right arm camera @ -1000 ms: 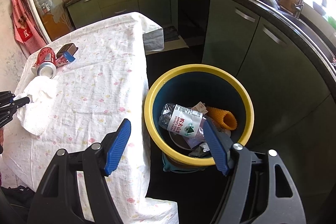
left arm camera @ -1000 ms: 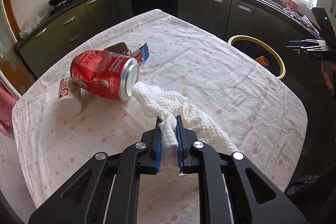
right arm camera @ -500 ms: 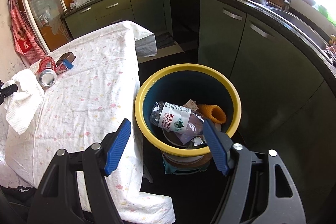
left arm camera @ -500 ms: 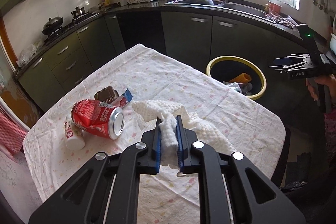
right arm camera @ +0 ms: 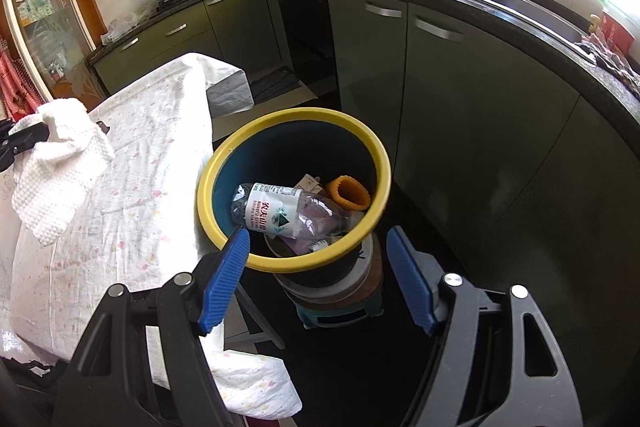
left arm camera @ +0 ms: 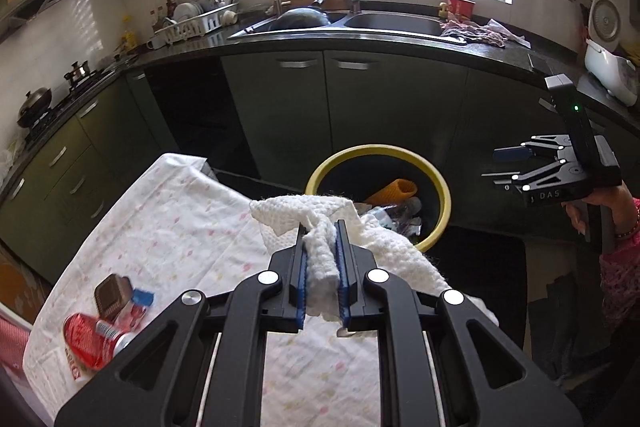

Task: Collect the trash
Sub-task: 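Carry the paper towel over the bin and open the left gripper, then grasp the red Coca-Cola can with the right gripper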

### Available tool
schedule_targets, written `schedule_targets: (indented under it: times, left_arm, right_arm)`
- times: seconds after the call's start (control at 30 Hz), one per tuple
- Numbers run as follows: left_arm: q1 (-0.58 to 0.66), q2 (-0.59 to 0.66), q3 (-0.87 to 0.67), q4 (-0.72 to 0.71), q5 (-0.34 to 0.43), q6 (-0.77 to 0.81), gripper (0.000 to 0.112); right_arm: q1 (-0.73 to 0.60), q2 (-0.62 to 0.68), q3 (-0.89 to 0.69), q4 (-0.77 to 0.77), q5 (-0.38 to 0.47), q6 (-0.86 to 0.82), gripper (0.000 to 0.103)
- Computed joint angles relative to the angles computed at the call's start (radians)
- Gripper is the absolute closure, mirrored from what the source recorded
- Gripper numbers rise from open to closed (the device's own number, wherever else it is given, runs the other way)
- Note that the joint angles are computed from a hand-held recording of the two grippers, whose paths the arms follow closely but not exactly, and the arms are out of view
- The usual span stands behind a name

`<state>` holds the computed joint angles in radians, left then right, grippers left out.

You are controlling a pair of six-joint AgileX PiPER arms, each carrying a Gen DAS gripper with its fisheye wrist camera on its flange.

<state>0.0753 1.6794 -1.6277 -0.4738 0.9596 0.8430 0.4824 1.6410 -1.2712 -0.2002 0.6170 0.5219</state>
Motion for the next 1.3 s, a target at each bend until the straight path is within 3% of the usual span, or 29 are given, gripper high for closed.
schedule_targets:
  times: [0.1, 0.37, 0.4, 0.47, 0.5, 0.53, 0.63, 0.77, 0.87, 1.0, 1.1, 1.17, 1.3]
  left_arm:
    - [-0.091, 0.101, -0.117, 0.038, -0.002, -0.06, 0.1]
    - [-0.265, 0.453, -0.566, 0.167, 0.099, -0.248, 0.098]
    - [-0.278, 0.491, -0.611, 0.181, 0.101, -0.27, 0.094]
    - [-0.303, 0.542, -0.658, 0.221, 0.083, -0.311, 0.067]
    - [-0.309, 0.547, -0.651, 0.234, 0.058, -0.322, 0.044]
    - [-0.311, 0.531, -0.607, 0.236, 0.013, -0.329, 0.039]
    - [-0.275, 0.457, -0.48, 0.164, -0.038, -0.286, 0.039]
    - [-0.197, 0.258, -0.174, 0.073, -0.19, -0.166, 0.032]
    - [-0.12, 0.12, 0.011, -0.007, -0.253, -0.059, 0.027]
    - [0.022, -0.045, 0.208, -0.131, -0.282, 0.084, 0.024]
    - [0.181, -0.128, 0.303, -0.262, -0.253, 0.181, 0.021]
    - [0.288, -0.158, 0.336, -0.303, -0.229, 0.219, 0.021]
    - [0.465, -0.189, 0.379, -0.311, -0.255, 0.29, 0.02]
  right_arm:
    - [-0.03, -0.017, 0.038, 0.014, -0.019, -0.007, 0.036]
    - [-0.093, -0.021, 0.091, 0.072, -0.051, -0.05, 0.035]
    - [-0.098, -0.02, 0.092, 0.075, -0.05, -0.053, 0.035]
    - [-0.103, -0.02, 0.095, 0.08, -0.05, -0.055, 0.035]
    - [-0.104, -0.021, 0.098, 0.082, -0.052, -0.057, 0.035]
    - [-0.105, -0.023, 0.102, 0.086, -0.056, -0.062, 0.034]
    - [-0.108, -0.022, 0.109, 0.095, -0.061, -0.071, 0.033]
    - [-0.106, 0.004, 0.081, 0.106, -0.046, -0.084, 0.033]
    - [-0.093, 0.027, 0.049, 0.108, -0.031, -0.092, 0.033]
    - [-0.055, 0.071, -0.019, 0.101, 0.009, -0.097, 0.033]
    - [-0.009, 0.128, -0.107, 0.101, 0.049, -0.111, 0.033]
    - [0.025, 0.183, -0.199, 0.114, 0.09, -0.143, 0.033]
    - [0.112, 0.343, -0.485, 0.123, 0.222, -0.212, 0.033]
